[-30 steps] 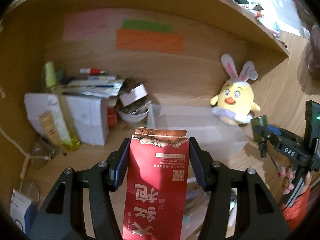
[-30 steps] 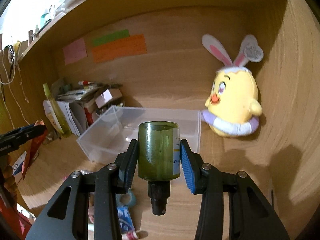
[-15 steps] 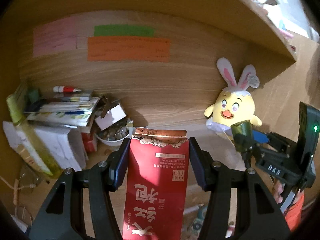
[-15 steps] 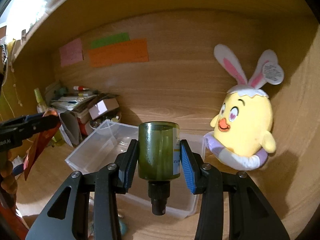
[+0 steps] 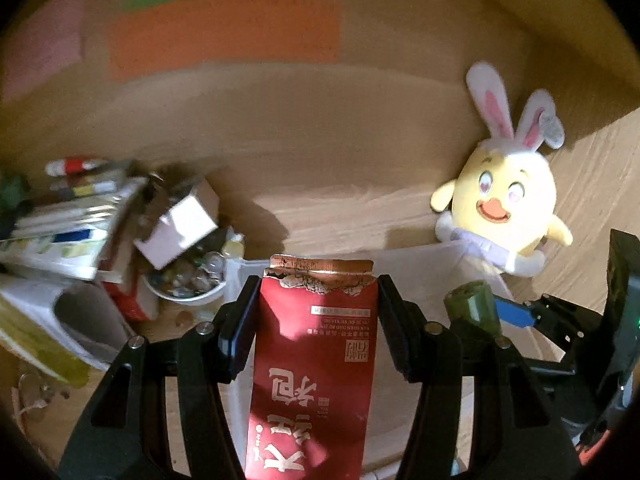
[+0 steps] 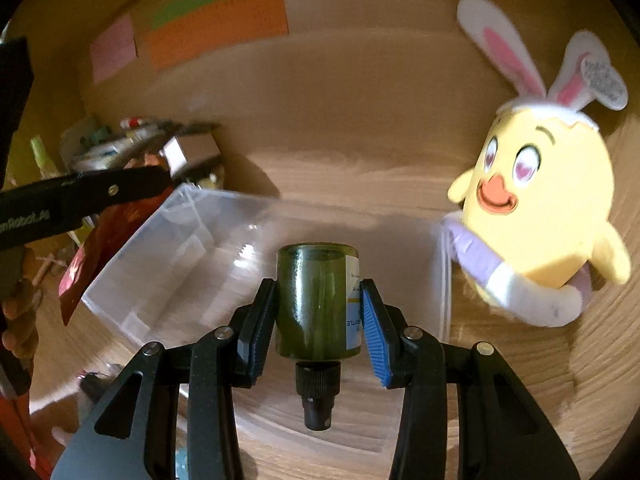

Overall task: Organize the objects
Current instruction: 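Lift the red packet and green bottle and carry both over the clear box, then open the left tool over the box while the right tool releases the green bottle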

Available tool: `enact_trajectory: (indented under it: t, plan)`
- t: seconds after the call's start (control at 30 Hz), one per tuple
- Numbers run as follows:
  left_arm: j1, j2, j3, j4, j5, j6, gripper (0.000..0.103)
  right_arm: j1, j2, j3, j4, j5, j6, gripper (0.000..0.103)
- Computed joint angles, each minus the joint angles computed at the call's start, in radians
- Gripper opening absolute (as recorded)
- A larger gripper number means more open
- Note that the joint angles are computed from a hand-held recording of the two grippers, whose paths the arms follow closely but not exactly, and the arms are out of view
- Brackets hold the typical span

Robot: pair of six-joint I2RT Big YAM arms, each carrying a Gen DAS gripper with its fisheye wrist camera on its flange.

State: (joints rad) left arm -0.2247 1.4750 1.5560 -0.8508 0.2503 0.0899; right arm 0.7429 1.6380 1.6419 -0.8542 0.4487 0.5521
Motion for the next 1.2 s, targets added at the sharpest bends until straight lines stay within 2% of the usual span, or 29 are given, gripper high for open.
enact_trajectory:
  t: [0.2,0.33,0.57,0.7,0.9,1.0,1.2]
  plan:
    - [-0.033,0.059,0.027,-0.042,-0.029,0.022,0.056,-0.008,0.036,0.027,-0.036,-0.014,-0.004,0.038]
    - [-0.055,0.063,0.017,-0.037,-0.057,0.040,0.056,-0.002,0.052,0.042,-0.053,-0.014,-0.017,0.038]
    - [-0.065,0.086,0.038,-0.090,-0.040,0.041,0.056,0.001,0.076,0.073,-0.089,-0.010,-0.019,0.038]
    - [-0.067,0.068,0.027,-0.093,-0.032,0.039,0.057,0.000,0.077,0.074,-0.090,-0.018,-0.006,0.038]
    - [-0.061,0.007,-0.009,-0.078,-0.029,0.044,0.066,0.008,0.074,0.075,-0.090,-0.019,0.002,0.039]
    - [-0.043,-0.042,-0.037,-0.072,-0.001,0.049,0.072,0.018,0.051,0.062,-0.082,0.003,0.003,0.043]
    - [-0.011,-0.146,-0.109,-0.041,0.013,0.077,0.087,0.060,-0.010,0.038,-0.064,0.099,0.005,0.064]
